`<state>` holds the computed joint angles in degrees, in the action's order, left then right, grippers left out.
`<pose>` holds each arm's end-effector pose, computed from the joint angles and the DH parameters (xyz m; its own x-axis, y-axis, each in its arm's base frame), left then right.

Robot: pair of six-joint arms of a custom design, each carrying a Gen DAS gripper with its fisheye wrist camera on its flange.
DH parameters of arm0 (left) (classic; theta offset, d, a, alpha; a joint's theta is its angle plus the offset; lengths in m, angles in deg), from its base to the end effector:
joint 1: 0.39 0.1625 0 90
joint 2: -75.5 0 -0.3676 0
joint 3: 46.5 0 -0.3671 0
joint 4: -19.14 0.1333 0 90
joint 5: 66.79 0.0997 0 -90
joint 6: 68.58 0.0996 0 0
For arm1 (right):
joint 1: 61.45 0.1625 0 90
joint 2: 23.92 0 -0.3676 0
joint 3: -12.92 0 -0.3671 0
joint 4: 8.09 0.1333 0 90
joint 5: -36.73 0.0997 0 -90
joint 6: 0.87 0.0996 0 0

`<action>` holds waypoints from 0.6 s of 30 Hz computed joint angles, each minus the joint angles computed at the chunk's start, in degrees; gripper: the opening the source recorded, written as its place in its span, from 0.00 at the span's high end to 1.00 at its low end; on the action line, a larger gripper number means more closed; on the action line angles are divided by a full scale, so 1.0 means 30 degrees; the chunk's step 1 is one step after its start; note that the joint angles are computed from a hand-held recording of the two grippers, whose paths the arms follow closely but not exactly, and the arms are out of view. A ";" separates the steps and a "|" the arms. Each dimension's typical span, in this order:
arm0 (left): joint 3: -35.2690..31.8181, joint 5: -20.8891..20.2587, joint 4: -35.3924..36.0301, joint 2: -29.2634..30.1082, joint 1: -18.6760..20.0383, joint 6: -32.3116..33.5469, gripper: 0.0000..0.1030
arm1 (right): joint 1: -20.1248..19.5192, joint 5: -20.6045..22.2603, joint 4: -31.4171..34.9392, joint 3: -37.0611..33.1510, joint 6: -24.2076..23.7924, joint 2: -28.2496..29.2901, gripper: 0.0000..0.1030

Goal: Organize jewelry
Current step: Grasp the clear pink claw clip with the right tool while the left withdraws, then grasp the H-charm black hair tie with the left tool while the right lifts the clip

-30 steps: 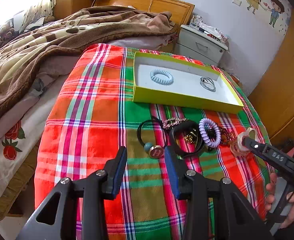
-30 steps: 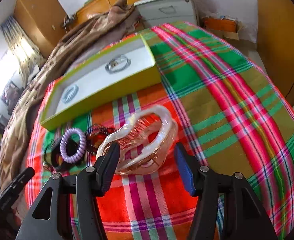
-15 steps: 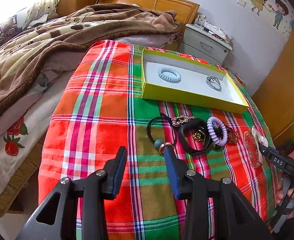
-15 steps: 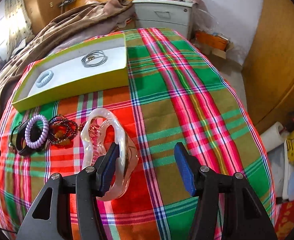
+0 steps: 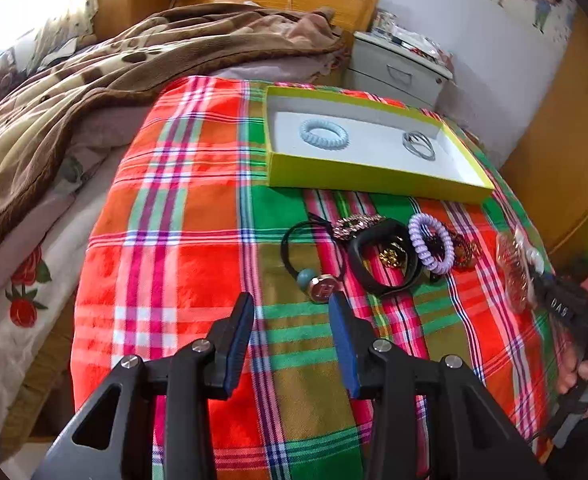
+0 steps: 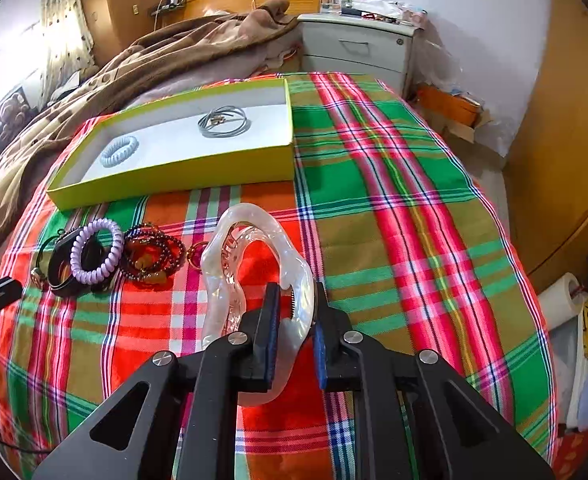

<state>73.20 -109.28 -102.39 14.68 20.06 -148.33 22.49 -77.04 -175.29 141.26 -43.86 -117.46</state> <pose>-0.3275 -0.3428 0.0636 -0.8045 -0.1717 -0.5686 0.2282 0.7945 -0.5628 0.0489 -0.4214 0.3198 -0.6979 -0.2324 0.6775 -0.5440 0.7873 -0.2903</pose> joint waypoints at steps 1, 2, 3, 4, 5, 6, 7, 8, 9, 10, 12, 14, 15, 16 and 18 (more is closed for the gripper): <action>-0.0116 -0.0069 -0.0131 0.0158 0.0068 0.0375 0.61 | -0.0016 0.0042 0.0082 -0.0026 0.0073 -0.0025 0.85; -0.0253 -0.0131 -0.0168 0.0332 0.0140 0.0601 0.61 | 0.0005 0.0048 0.0117 -0.0060 0.0094 -0.0020 0.85; -0.0356 -0.0129 -0.0178 0.0462 0.0178 0.0591 0.61 | -0.0047 0.0112 0.0114 -0.0025 0.0055 -0.0076 0.85; -0.0386 -0.0129 -0.0431 0.0559 0.0223 0.0747 0.61 | -0.0091 0.0190 0.0182 -0.0007 0.0059 -0.0142 0.85; -0.0385 -0.0192 -0.0790 0.0650 0.0305 0.1043 0.61 | -0.0120 0.0282 0.0332 0.0001 0.0089 -0.0228 0.85; -0.0566 -0.0289 -0.0782 0.0833 0.0432 0.1240 0.60 | -0.0120 0.0338 0.0414 0.0013 0.0072 -0.0284 0.85; -0.0808 -0.0301 -0.0537 0.1008 0.0557 0.1362 0.60 | -0.0098 0.0354 0.0414 0.0029 0.0046 -0.0288 0.85; -0.1018 -0.0293 -0.0219 0.1162 0.0641 0.1300 0.60 | -0.0079 0.0391 0.0413 0.0033 0.0005 -0.0305 0.85; -0.1145 -0.0266 -0.0079 0.1261 0.0713 0.1224 0.60 | -0.0066 0.0438 0.0412 0.0043 -0.0008 -0.0316 0.85; -0.1162 -0.0283 -0.0265 0.1329 0.0785 0.1357 0.60 | -0.0066 0.0499 0.0443 0.0057 -0.0007 -0.0332 0.85; -0.1405 -0.0249 0.0075 0.1527 0.0874 0.1176 0.60 | -0.0049 0.0547 0.0476 0.0058 0.0004 -0.0321 0.85; -0.1714 -0.0155 0.0528 0.1716 0.0951 0.1095 0.60 | -0.0033 0.0546 0.0506 0.0086 0.0064 -0.0290 0.85; -0.1836 -0.0059 0.0723 0.1806 0.0972 0.1014 0.60 | -0.0042 0.0572 0.0568 0.0084 0.0079 -0.0291 0.85; -0.1925 0.0003 0.0872 0.1866 0.0996 0.0963 0.60 | -0.0071 0.0646 0.0606 0.0109 0.0078 -0.0329 0.85; -0.2072 0.0157 0.1051 0.2009 0.1013 0.0842 0.60 | -0.0096 0.0727 0.0684 0.0073 0.0084 -0.0334 0.85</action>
